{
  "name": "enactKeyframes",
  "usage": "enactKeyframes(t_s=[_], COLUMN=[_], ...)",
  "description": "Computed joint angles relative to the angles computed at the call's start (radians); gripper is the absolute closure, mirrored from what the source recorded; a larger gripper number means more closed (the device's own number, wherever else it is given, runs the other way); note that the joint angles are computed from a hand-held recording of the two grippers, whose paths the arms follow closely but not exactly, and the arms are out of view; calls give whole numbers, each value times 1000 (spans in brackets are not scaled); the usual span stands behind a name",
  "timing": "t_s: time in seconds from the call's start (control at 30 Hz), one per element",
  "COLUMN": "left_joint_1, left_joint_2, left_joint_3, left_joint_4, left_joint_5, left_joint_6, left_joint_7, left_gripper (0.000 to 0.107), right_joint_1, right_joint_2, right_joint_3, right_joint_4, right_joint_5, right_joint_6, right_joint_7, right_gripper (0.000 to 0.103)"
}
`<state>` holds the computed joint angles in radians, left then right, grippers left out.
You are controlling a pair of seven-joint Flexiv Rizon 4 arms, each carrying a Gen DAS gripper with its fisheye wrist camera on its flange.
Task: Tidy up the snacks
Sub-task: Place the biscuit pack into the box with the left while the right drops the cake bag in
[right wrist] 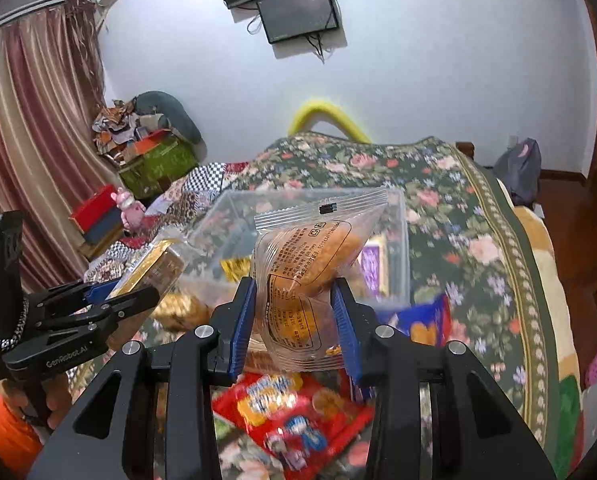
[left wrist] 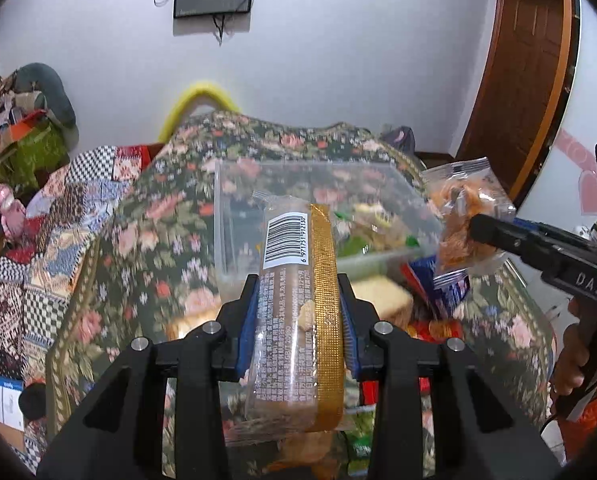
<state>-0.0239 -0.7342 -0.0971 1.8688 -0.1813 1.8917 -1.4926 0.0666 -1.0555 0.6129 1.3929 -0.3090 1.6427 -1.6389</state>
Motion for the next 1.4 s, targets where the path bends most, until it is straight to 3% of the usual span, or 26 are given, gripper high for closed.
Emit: enactKeyframes(t_s=[0.27,0.6,0.73,0.83,1.07,1.23,1.4], left_joint_1=[-13,6,-33,-44,0,17,39], left_joint_2=[-50,-133,-169,-190,-212,-193,-143], left_joint_3=[29,20,74,93,44,23,-2], left_joint_4=[-116,-269,-333,-369,-395,-359,-285], left_joint_5=[-36,-77,-92,-94,-92,-78,-60], left_joint_6=[-45,-158,-212,-247,-306,-260,-212], left_joint_7=[12,27,27,27,44,51,70], left_gripper=[71,71,71,71,71,71,70], right_joint_1=[61,164,206,230,263,291,282], right_joint_2=[-42,-112,-128,-130,-121,-81,-43], right_joint_3=[-17,-77,-117,-146,-195,-257,-264], right_joint_4=[-129,-336,-391,-408,-421,-370,-306], right_joint_5=[7,90,120,143,212,252,263], right_joint_6=[-61,-242,-308,-337,-385,-342,-284], right_joint_7=[-16,-63,-78,-98,-153,-177,-199], right_gripper=[68,67,67,67,67,67,64])
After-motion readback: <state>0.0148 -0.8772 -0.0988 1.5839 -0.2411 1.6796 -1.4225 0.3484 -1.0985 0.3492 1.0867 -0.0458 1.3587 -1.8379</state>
